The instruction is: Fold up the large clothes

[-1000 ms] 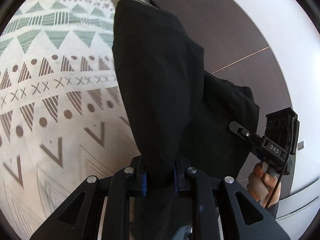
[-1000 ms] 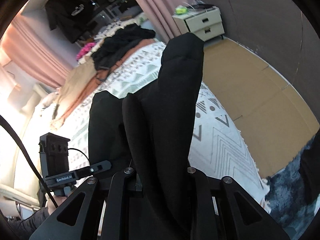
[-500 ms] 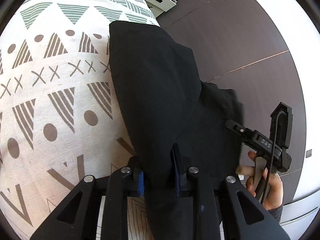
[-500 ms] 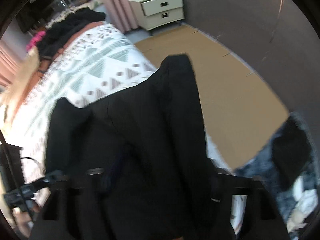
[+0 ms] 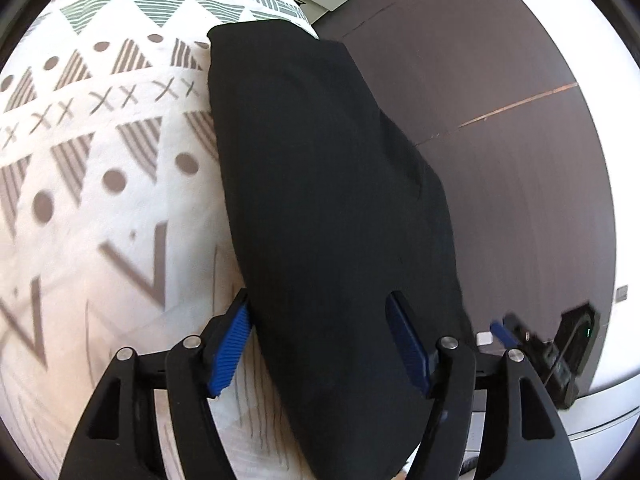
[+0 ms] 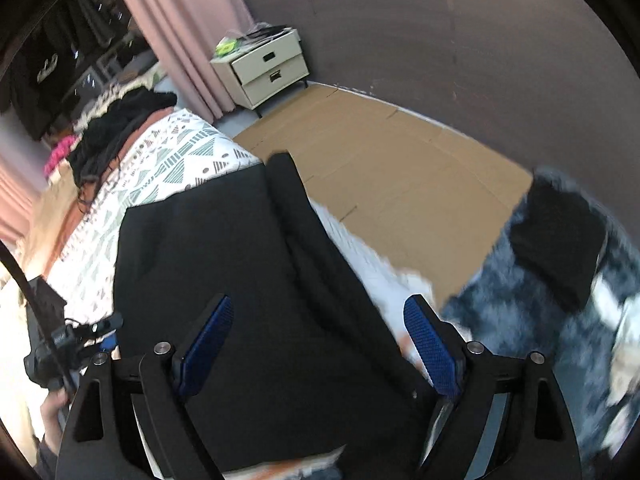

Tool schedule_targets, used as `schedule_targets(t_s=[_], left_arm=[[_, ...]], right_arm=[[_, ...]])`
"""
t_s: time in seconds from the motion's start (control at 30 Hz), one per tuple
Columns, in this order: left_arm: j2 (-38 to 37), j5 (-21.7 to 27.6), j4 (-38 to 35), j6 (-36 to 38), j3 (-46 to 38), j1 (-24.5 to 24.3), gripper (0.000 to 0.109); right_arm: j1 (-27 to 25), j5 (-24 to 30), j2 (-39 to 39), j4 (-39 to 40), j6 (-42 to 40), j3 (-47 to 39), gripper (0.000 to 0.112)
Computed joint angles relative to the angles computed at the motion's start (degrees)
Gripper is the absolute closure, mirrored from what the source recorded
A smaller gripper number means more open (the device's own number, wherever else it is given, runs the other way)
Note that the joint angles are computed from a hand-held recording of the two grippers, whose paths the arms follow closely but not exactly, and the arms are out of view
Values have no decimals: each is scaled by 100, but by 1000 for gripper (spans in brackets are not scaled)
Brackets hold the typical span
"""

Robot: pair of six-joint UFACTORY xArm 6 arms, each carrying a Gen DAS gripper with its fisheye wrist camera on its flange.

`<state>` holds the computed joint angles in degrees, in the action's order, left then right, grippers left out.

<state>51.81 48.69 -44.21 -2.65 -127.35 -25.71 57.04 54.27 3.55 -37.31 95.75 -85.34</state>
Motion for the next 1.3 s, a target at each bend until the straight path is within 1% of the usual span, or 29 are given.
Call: schedule_targets(t_s=[0.03, 0.07, 0.1, 0.13, 0.17, 0.23, 0.33, 0.37, 0.43, 0.5, 0.53, 0.57, 0.63, 0.73, 0.83, 0.9, 0.97, 1.03, 1.1, 1.13, 1.2, 1.23, 1.3], left_arm=[[-144, -82, 59, 48, 231, -40, 41], [-324, -151, 71, 129, 500, -87, 41], [-468, -190, 24, 228, 711, -124, 41], [-585, -251, -24, 308, 905, -160, 41], [-730, -301, -75, 381, 1111, -198, 41], [-964, -350, -197, 544, 1427, -248, 41], [-1355, -483, -310, 858, 1973, -360, 41], [-1504, -492, -370, 1000, 2162, -395, 41], [-1618, -422, -379, 1145, 2312, -443, 41], [-1627, -244, -271, 1078, 2322, -474, 41], [-1653, -192, -265, 1064, 2373, -496, 41], [-1695, -191, -287, 1088, 2447, -522, 41], [-1839, -315, -346, 1232, 2708, -599, 41], [-1935, -434, -461, 1404, 2858, -669, 41], [-2079, -602, -577, 1542, 3098, -756, 41], [-2224, -609, -662, 1759, 3302, -673, 41], [-2116, -630, -563, 1693, 3117, -722, 41], [-1951, -624, -505, 1672, 2892, -739, 41], [-1831, -617, -552, 1711, 2769, -769, 42], [-1730, -578, -578, 1726, 2654, -786, 44], [-1607, -545, -426, 1618, 2484, -840, 52], [-1563, -576, -385, 1621, 2433, -871, 53], [-1476, -581, -380, 1632, 2317, -906, 58]], right_arm=[[50, -138, -48, -83, 318, 210, 26], [157, -158, -188, -153, 678, 475, 27], [224, -125, -232, -180, 892, 597, 32], [309, -127, -320, -251, 1176, 779, 47], [364, -289, -454, -343, 1542, 1056, 55], [415, -657, -700, -587, 2222, 1517, 56], [443, -1119, -1010, -1179, 3220, 2053, 73], [389, -1383, -1093, -1467, 3555, 2214, 79], [217, -1920, -1146, -1806, 3887, 2421, 83], [-9, -2480, -1074, -1823, 3958, 2529, 86], [-107, -2696, -1046, -1882, 4068, 2583, 93], [-146, -2756, -1065, -1927, 4132, 2632, 95], [-190, -2701, -1167, -2111, 4258, 2706, 107], [-135, -2240, -1294, -1875, 4070, 2717, 111], [-141, -1978, -1438, -1734, 3801, 2741, 111], [-141, -1859, -1543, -1752, 3767, 2786, 111], [-80, -1646, -1628, -1747, 3838, 2823, 112], [-68, -1579, -1694, -1744, 3915, 2894, 112], [-78, -1622, -1729, -1740, 4047, 2977, 112], [22, -1578, -1745, -1797, 4234, 2994, 112], [29, -1568, -1778, -1875, 4475, 3075, 112], [69, -1613, -1547, -1897, 4505, 2862, 111], [119, -1484, -1312, -1792, 4375, 2584, 111]])
